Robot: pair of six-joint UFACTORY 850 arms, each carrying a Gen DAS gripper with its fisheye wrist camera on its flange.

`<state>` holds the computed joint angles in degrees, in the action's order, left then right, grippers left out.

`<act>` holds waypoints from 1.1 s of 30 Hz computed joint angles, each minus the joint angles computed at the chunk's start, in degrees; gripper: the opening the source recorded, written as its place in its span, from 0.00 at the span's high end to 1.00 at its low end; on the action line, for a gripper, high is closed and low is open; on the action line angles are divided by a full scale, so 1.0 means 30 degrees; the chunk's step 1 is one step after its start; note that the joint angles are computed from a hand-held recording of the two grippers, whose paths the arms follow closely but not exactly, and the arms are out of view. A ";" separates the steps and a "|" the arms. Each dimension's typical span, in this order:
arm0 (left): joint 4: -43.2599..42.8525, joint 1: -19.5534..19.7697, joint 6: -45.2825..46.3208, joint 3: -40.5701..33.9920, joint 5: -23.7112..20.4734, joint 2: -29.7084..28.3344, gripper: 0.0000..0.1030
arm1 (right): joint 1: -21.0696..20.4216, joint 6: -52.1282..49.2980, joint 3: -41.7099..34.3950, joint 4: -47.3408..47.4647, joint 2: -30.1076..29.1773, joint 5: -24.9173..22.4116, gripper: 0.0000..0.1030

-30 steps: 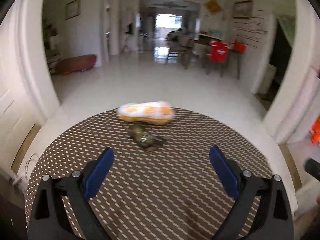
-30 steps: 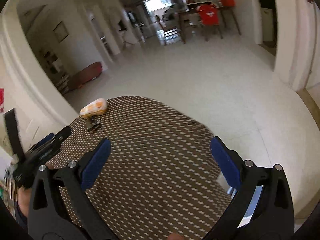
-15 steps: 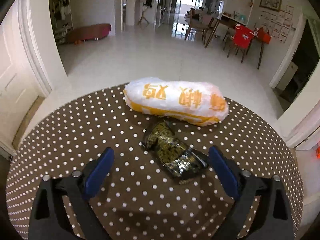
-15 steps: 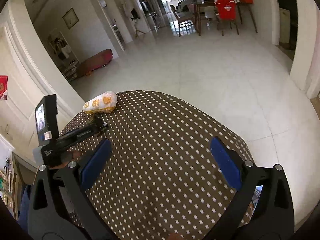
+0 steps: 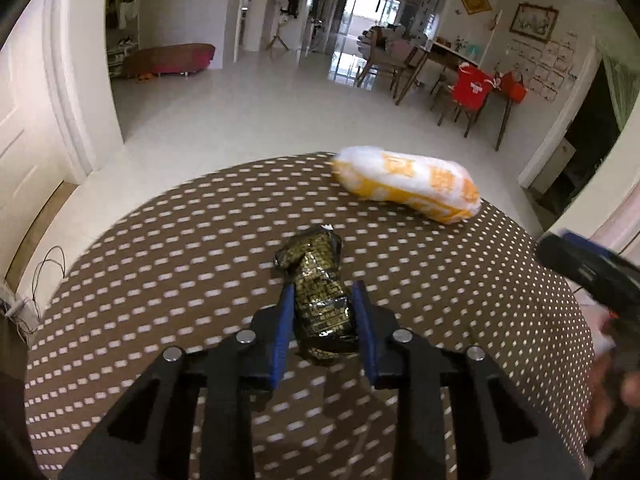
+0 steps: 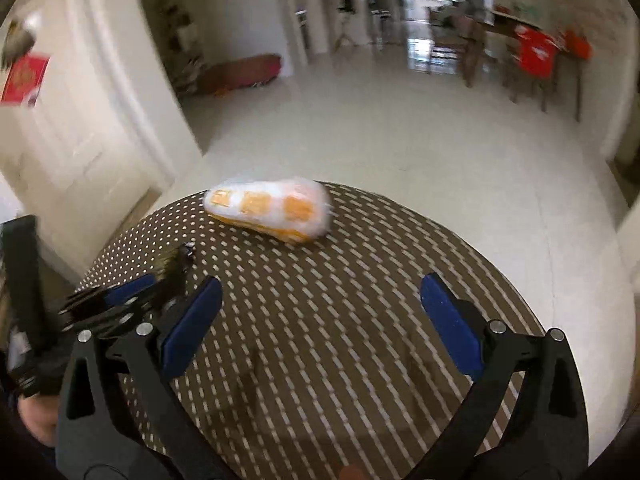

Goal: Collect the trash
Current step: 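Grasp the dark green wrapper with the left tool while the right grasps the bread bag, then carry the wrapper and white-orange bread bag to the bucket and open both tools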

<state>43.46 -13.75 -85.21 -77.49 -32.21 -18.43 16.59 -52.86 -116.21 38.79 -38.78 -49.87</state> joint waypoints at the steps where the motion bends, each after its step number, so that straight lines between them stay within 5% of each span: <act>1: 0.0139 0.0117 -0.0199 0.0436 0.0087 0.0373 0.72 | 0.0399 -0.0427 -0.0499 -0.0102 -0.0369 0.0195 0.06; 4: 0.0412 0.0463 -0.0403 0.1337 0.0224 0.1214 0.72 | 0.1297 -0.0930 -0.2373 -0.1250 -0.1647 -0.0039 0.06; 10: 0.1155 0.1092 -0.0914 0.2723 0.0641 0.2672 0.77 | 0.2647 -0.0445 -0.9457 -0.5162 -0.6192 -0.3515 0.07; 13: 0.1572 0.0724 -0.1623 0.2607 0.0520 0.2646 0.77 | 0.2668 0.0213 -1.0040 -0.5725 -0.6749 -0.3765 0.36; 14: 0.1635 0.0623 -0.1725 0.2687 0.0501 0.2726 0.78 | 0.2419 0.0652 -0.9973 -0.5101 -0.6692 -0.3831 0.57; 18: 0.1029 0.0612 -0.0972 0.2777 0.0705 0.2646 0.76 | 0.1884 0.0536 -0.7561 -0.3880 -0.5260 -0.3732 0.59; 19: 0.1226 0.0556 -0.1134 0.2860 0.0690 0.2697 0.72 | 0.1832 0.0292 -0.6396 -0.3700 -0.4579 -0.3303 0.59; 21: 0.1866 0.0363 -0.1742 0.2820 0.0257 0.2603 0.28 | 0.1527 -0.0085 -0.4185 -0.2747 -0.3262 -0.2754 0.60; 25: 0.1681 0.0431 -0.1167 0.2529 -0.0271 0.2140 0.23 | 0.0839 -0.0646 -0.1103 -0.1014 -0.1229 -0.2071 0.60; 28: 0.1010 0.0754 -0.0216 0.2414 0.0088 0.1803 0.48 | 0.0061 -0.1539 0.0909 0.0782 0.0268 -0.2042 0.60; 30: 0.0724 0.0780 0.0483 0.2253 0.0016 0.1654 0.80 | -0.0515 -0.1898 0.1664 0.1634 0.0969 -0.2162 0.60; 33: -0.0152 0.0841 0.0973 0.2603 0.1257 0.2051 0.85 | -0.1626 -0.2566 0.3327 0.3047 0.2337 -0.2277 0.60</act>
<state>43.00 -11.23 -82.29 -69.68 -28.44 -12.28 11.71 -60.55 -106.23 47.93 -31.77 -56.70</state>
